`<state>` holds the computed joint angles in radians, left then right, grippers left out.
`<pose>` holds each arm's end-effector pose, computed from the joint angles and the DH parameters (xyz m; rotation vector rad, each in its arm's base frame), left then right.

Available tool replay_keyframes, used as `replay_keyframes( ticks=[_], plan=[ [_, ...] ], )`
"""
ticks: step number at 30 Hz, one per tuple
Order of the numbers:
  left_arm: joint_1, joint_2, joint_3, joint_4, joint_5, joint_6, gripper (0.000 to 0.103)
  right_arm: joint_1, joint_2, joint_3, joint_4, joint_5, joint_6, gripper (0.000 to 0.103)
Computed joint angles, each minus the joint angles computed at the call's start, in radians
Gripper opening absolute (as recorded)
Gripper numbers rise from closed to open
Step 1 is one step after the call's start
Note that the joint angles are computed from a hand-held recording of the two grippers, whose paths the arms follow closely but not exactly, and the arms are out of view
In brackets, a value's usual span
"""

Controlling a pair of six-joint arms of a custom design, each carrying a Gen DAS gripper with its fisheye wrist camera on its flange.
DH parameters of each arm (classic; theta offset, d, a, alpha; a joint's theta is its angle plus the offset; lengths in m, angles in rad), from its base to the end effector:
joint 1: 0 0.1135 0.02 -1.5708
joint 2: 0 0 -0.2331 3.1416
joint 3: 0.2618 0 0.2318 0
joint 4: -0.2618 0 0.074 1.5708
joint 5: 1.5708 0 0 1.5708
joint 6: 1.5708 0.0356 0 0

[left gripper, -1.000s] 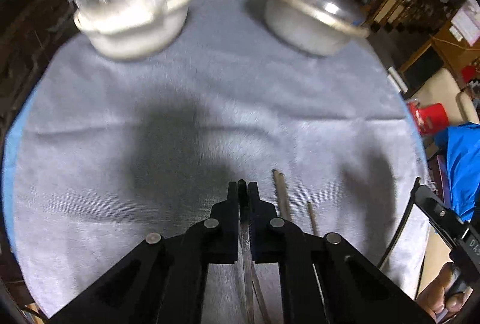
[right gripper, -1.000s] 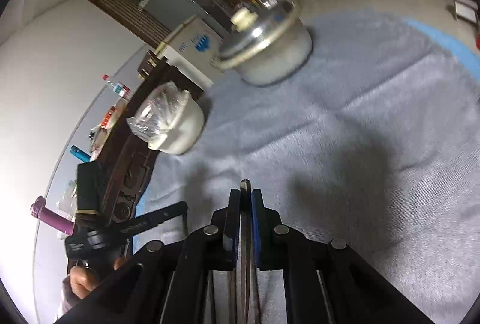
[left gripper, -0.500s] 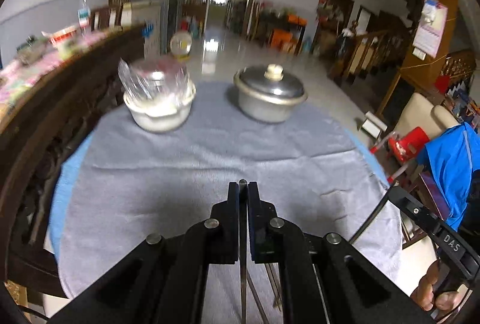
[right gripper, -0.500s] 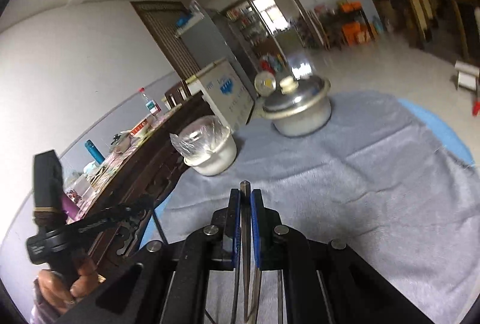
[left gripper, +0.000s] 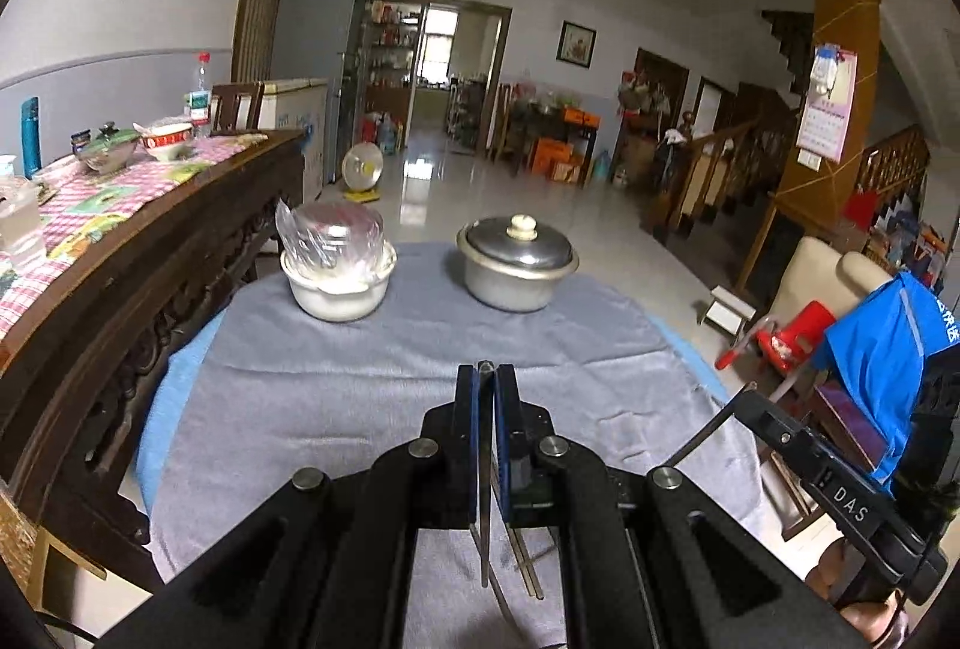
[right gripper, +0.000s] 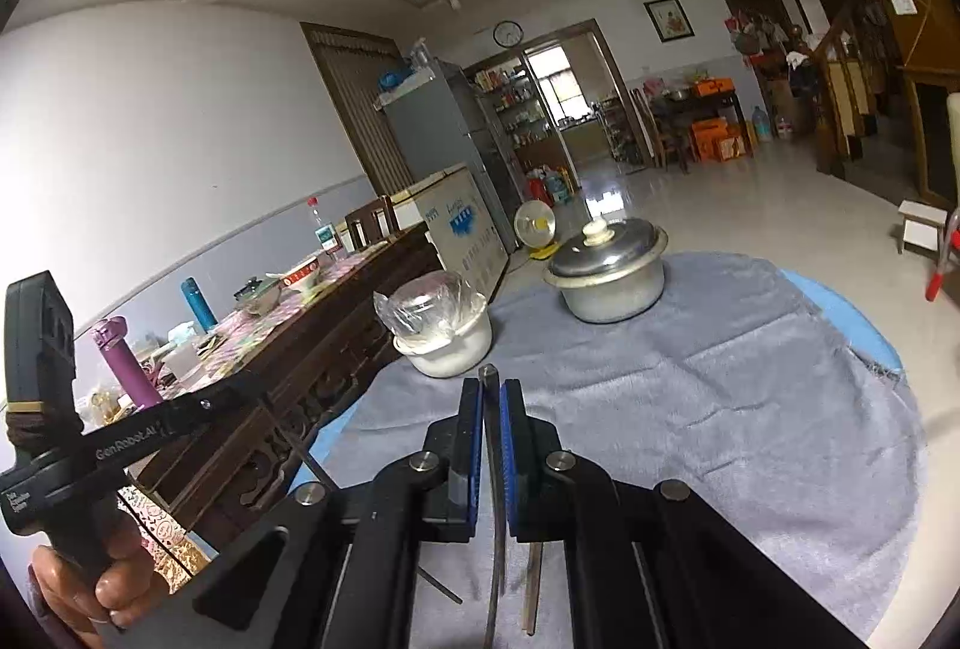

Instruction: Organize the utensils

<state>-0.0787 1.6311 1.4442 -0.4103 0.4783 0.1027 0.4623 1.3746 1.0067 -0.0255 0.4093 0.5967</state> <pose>0.3501 -0.0441 0.3041 0.4637 2.0831 -0.5026 0.2780 0.1227 0.2767 0.3952 1.9015 0.3042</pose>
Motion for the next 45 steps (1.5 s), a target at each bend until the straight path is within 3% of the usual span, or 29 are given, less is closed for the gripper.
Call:
replay_keyframes(
  ticks=[14, 20, 22, 27, 31, 32, 36, 39, 43, 45],
  plan=[
    [0.093, -0.166, -0.006, -0.046, 0.144, -0.01, 0.005, 0.153, -0.13, 0.061, -0.096, 0.184, -0.076, 0.004],
    [0.133, -0.231, -0.019, -0.069, 0.208, 0.001, 0.005, 0.192, -0.088, 0.154, -0.197, 0.24, -0.088, 0.004],
    [0.135, -0.225, -0.016, -0.078, 0.205, 0.006, 0.005, 0.14, -0.05, 0.178, -0.25, 0.183, -0.054, 0.003],
    [0.134, -0.182, -0.014, -0.062, 0.185, 0.0, 0.005, -0.231, 0.084, 0.153, -0.351, -0.291, 0.177, 0.007],
    [0.114, -0.11, 0.014, -0.044, 0.152, -0.006, 0.005, -0.439, 0.255, 0.152, -0.35, -0.497, 0.216, 0.026],
    [0.11, -0.1, 0.019, -0.042, 0.147, -0.007, 0.005, -0.467, 0.294, 0.166, -0.347, -0.518, 0.214, 0.026],
    [0.085, -0.033, 0.056, -0.039, 0.125, -0.006, 0.005, -0.521, 0.539, 0.37, -0.417, -0.561, 0.176, 0.026],
    [0.074, 0.004, 0.075, -0.041, 0.116, -0.001, 0.005, -0.51, 0.708, 0.556, -0.499, -0.533, 0.154, 0.026],
    [0.071, 0.043, 0.1, -0.047, 0.11, 0.002, 0.005, -0.491, 0.946, 0.876, -0.713, -0.448, 0.168, 0.026],
    [0.073, 0.06, 0.111, -0.055, 0.113, 0.009, 0.005, -0.477, 1.083, 1.096, -0.88, -0.379, 0.175, 0.026]
  ],
)
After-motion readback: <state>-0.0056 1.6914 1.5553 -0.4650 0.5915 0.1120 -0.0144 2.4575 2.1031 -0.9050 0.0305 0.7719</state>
